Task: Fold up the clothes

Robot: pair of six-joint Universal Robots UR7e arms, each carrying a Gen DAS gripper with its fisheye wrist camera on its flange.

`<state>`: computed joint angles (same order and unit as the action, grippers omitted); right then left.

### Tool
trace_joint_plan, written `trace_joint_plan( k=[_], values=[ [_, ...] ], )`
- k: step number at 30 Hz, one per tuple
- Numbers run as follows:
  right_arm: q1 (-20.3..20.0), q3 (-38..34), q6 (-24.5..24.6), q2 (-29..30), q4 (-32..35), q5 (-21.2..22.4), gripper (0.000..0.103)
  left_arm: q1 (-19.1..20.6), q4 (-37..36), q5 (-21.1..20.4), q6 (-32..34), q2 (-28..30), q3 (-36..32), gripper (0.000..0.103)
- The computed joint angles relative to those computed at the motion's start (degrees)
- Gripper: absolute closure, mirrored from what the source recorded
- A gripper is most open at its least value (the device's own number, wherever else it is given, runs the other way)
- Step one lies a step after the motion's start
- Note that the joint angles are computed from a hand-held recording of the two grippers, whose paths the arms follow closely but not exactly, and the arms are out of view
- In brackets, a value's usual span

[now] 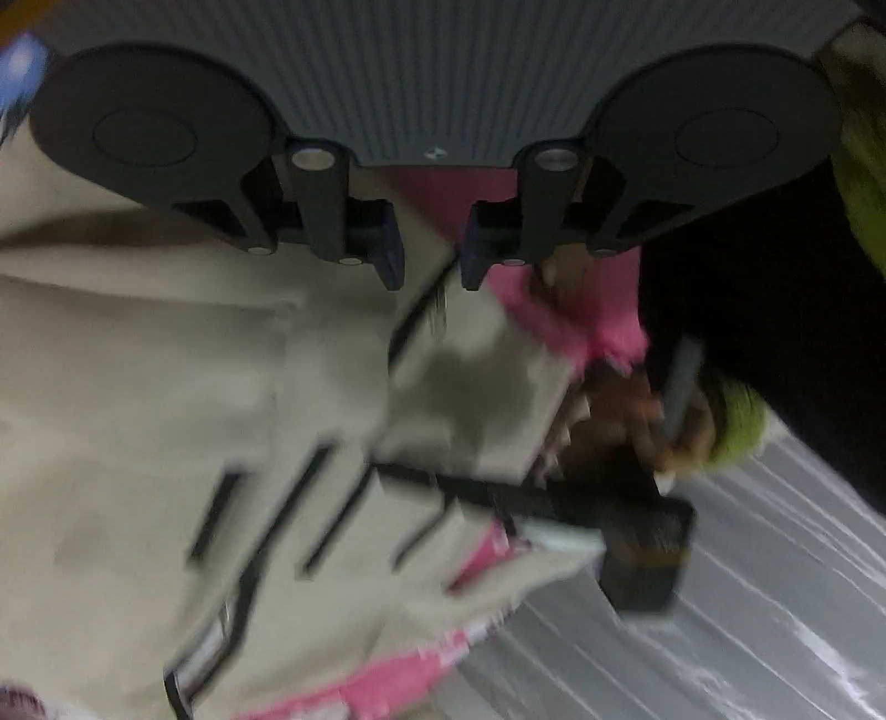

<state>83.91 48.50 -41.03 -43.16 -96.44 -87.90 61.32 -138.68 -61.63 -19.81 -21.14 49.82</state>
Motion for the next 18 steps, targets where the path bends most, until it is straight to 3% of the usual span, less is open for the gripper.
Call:
trace_joint_plan(
  k=[2,4,7,9,10,12,14,15,18],
  values=[
    [-0.2,2.2,0.0,-1.7,-5.2,0.8,0.061,-0.2,-0.2,-1.6,1.6,0.7,-1.4,0.071],
    [-0.8,4.3,2.6,-3.5,-11.7,2.9,0.034,-0.4,0.3,-3.5,4.3,2.4,-4.0,0.068],
    [-2.1,5.3,8.4,-4.8,-20.1,6.5,0.012,-1.1,2.4,-6.8,7.9,5.3,-8.3,0.062],
    [-2.7,6.9,11.9,-6.1,-24.2,7.5,0.009,-1.3,5.6,-8.7,9.6,7.7,-12.4,0.059],
    [-2.9,7.1,13.3,-6.2,-25.2,7.1,0.002,-1.5,7.4,-9.2,10.4,9.0,-14.6,0.056],
    [-3.4,8.1,16.2,-6.5,-26.7,6.0,0.001,-1.7,11.8,-9.3,12.2,11.1,-18.1,0.049],
    [-3.8,8.7,19.0,-6.5,-28.0,5.2,0.001,-2.1,18.0,-7.5,14.1,13.7,-22.7,0.061],
    [-4.1,9.4,20.3,-6.7,-29.1,4.8,0.001,-2.5,19.5,-7.6,17.2,13.8,-22.6,0.066],
    [-4.5,11.0,23.3,-6.5,-33.9,1.6,0.002,-4.6,18.1,-7.7,33.3,10.3,-14.7,0.066]
  ],
)
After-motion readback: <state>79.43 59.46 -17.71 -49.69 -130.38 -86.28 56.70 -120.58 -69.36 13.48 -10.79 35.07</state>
